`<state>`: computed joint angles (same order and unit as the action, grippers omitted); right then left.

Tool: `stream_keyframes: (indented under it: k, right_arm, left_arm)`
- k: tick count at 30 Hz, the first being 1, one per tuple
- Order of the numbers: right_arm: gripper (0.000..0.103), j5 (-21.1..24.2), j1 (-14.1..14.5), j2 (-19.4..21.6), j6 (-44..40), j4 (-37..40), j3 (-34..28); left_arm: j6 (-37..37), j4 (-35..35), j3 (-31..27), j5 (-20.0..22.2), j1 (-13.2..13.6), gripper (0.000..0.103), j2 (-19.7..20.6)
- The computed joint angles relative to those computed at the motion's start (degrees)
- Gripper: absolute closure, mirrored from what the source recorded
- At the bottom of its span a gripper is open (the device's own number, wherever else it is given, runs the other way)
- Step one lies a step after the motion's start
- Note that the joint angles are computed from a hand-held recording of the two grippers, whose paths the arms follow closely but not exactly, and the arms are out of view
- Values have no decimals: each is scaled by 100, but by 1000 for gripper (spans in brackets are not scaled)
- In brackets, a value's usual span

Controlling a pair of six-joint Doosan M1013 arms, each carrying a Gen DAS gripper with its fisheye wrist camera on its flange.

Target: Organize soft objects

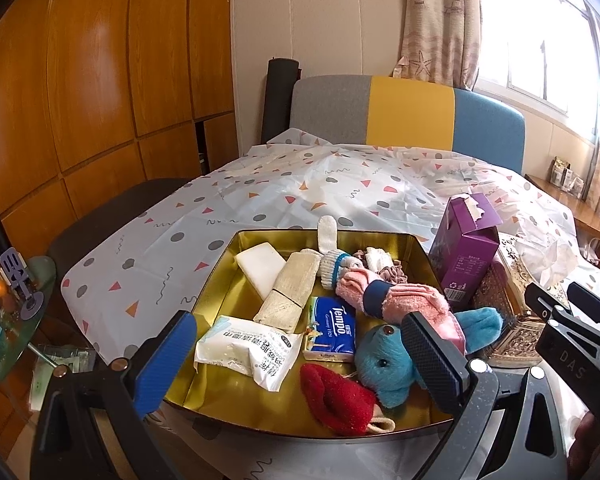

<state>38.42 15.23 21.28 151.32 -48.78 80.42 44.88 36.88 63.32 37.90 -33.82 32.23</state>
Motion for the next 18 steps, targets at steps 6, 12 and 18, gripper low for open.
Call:
stream_keyframes:
  k: [6, 12, 18]
  right_arm:
    - [39, 8, 8, 3, -47, 26, -1]
    - [39, 30, 12, 21, -174, 98, -12]
    - [39, 10, 10, 2, -119, 25, 11]
  left_arm:
    - [178, -315, -156, 252, 25, 0, 80]
    - [162, -455, -136, 324, 58, 5, 102]
    - [-330, 193, 7, 157, 6, 0, 30]
